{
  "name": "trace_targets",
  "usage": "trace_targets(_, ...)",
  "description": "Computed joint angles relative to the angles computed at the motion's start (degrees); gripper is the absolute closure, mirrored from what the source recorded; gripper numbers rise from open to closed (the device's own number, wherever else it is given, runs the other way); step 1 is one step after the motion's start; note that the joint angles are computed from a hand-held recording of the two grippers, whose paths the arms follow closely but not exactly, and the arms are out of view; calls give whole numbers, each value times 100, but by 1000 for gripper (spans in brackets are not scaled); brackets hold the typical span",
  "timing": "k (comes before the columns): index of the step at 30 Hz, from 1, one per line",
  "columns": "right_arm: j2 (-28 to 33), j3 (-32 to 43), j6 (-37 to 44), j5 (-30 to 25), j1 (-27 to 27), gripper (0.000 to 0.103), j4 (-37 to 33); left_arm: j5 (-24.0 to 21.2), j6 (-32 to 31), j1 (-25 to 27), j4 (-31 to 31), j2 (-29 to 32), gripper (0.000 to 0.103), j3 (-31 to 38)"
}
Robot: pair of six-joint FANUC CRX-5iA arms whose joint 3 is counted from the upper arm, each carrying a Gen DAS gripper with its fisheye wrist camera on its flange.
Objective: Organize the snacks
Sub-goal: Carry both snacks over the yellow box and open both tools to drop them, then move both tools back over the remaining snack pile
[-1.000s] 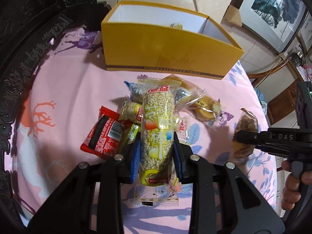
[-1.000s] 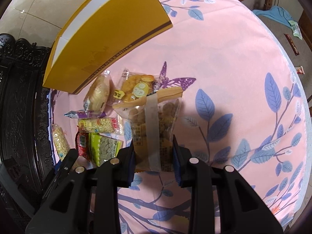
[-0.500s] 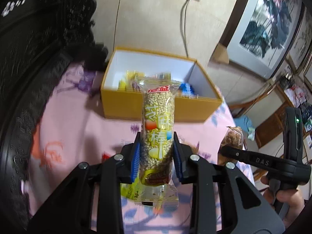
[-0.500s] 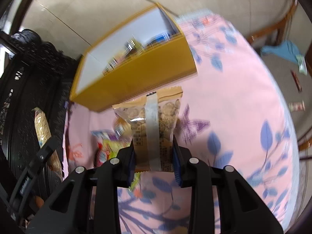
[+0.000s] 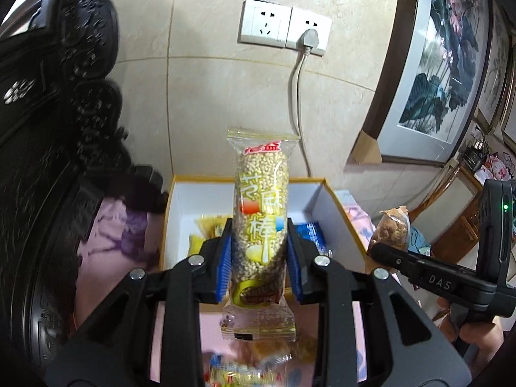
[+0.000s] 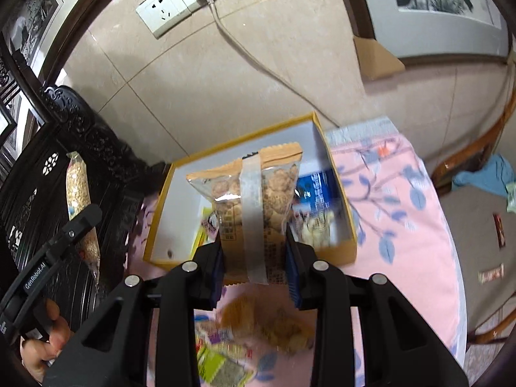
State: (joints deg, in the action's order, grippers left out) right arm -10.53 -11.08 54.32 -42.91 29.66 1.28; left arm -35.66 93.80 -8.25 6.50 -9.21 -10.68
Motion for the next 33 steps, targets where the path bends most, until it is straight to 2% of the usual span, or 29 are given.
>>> trace_targets(4,493,412,336,82,-146,71,-113,13,163,-48,-197,528,73,479)
trace_targets(6,673,574,527,99,-174,68,-134,-164,499,-117,-583,796,67,833)
trace_targets(7,776,689,666,72,-178,61,-136,-233,613,-132,-680,855,40,925)
trace_targets(8,829,754,673,32,-159,52,-62,-407,1028,-206,-1060,942,20,1153)
trace_targets(9,861,776,528,-2,-114,34,146,-446,1339,-272,-1375,933,19,1241)
trace_targets(10,814,698,368,75,-81,32,336,-344,1422,-294,-1516,856,19,1203)
trace_targets(13,590,426,384,397,-53,32,455,-207,1398,-283,-1593,630,17,1016)
trace_targets(22,80,-77,376,301,144,32,528,-417,1526,-225,-1487,112,17,520)
trace_targets(26,-298,-488,178,391,320,32,735,-507,1656,-274,-1593,-217,10,278)
trace_targets(28,-475,-691,195,374,387,32,728,-633,1852,-339,-1757,-417,8,134)
trace_targets(33,-1023,-1404,141,224,591,32,674,-981,1895,-344,-1686,-804,6,-348)
